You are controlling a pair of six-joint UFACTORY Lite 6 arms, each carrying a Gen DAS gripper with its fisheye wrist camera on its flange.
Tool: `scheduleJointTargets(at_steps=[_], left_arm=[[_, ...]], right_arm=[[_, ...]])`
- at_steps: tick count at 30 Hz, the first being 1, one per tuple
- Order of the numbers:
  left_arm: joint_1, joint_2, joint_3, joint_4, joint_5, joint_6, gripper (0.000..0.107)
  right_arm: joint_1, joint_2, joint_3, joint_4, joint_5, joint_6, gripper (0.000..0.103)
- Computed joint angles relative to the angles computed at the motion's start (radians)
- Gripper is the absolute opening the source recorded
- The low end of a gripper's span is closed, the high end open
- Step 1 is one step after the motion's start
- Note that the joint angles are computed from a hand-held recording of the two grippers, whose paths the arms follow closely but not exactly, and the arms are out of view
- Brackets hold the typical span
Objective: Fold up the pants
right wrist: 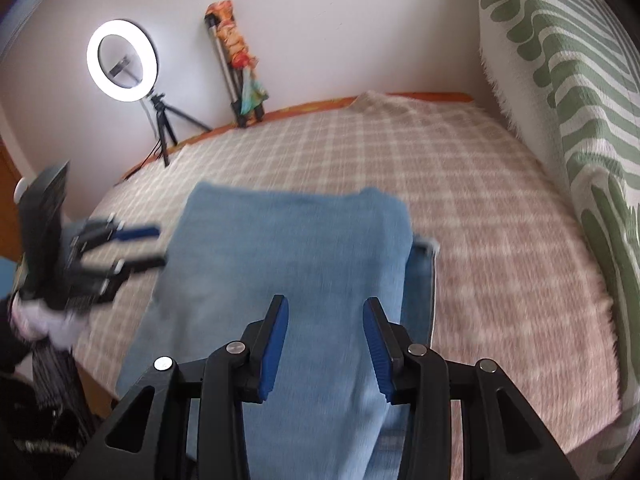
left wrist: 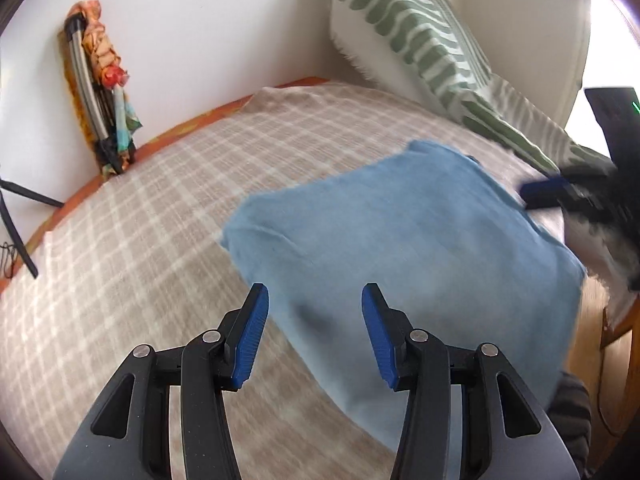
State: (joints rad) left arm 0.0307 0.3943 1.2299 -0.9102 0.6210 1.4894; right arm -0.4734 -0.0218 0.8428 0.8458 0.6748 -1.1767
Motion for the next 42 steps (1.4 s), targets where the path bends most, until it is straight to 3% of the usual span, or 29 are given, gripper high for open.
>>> scheduleJointTargets(at_steps=[7,10,14,16,17,19,23,28,34,42], left_arm=[[-0.016,0.219,0.223,0.118,0.039,-0.225,0.050],[-0.024,0.265,0.256,0.129,0.022,-0.239,0.063],[0.009,0.313,0.330,0.127,0.107,-0.305,0.065],[0.026,0.278,0.302,0.121,0.120,-0.302,0.063],[0.035,0.267,0.295,0.122,0.135,-0.300,0.063],[0.060,0.232,0.261,0.125,0.175,-0.307,0.063],[0.117,0.190,0.188,0.112,0.295,-0.317,0.064],[0.123,0.165,0.128,0.095,0.340,-0.324,0.064],[0.093,0.209,0.150,0.089,0.349,-0.367,0.064],[0.052,0.152,0.080,0.095,0.254,-0.345,0.064]], right_arm=[[-0.077,-0.011,-0.126,-0.064,0.001,-0.069,0.037],[-0.100,0.019,-0.118,-0.035,0.017,-0.094,0.036],[-0.073,0.004,-0.116,-0.082,0.005,-0.068,0.037],[-0.080,0.006,-0.095,-0.091,0.013,-0.059,0.047],[-0.086,0.002,-0.093,-0.086,-0.002,-0.058,0.067],[-0.115,0.016,-0.075,-0.035,-0.035,-0.092,0.087],[-0.212,0.219,0.094,0.046,0.095,-0.097,0.087],[-0.253,0.423,0.266,0.083,0.228,-0.077,0.089],[-0.254,0.512,0.321,0.110,0.299,-0.107,0.095],[-0.280,0.511,0.277,0.172,0.318,-0.212,0.096]])
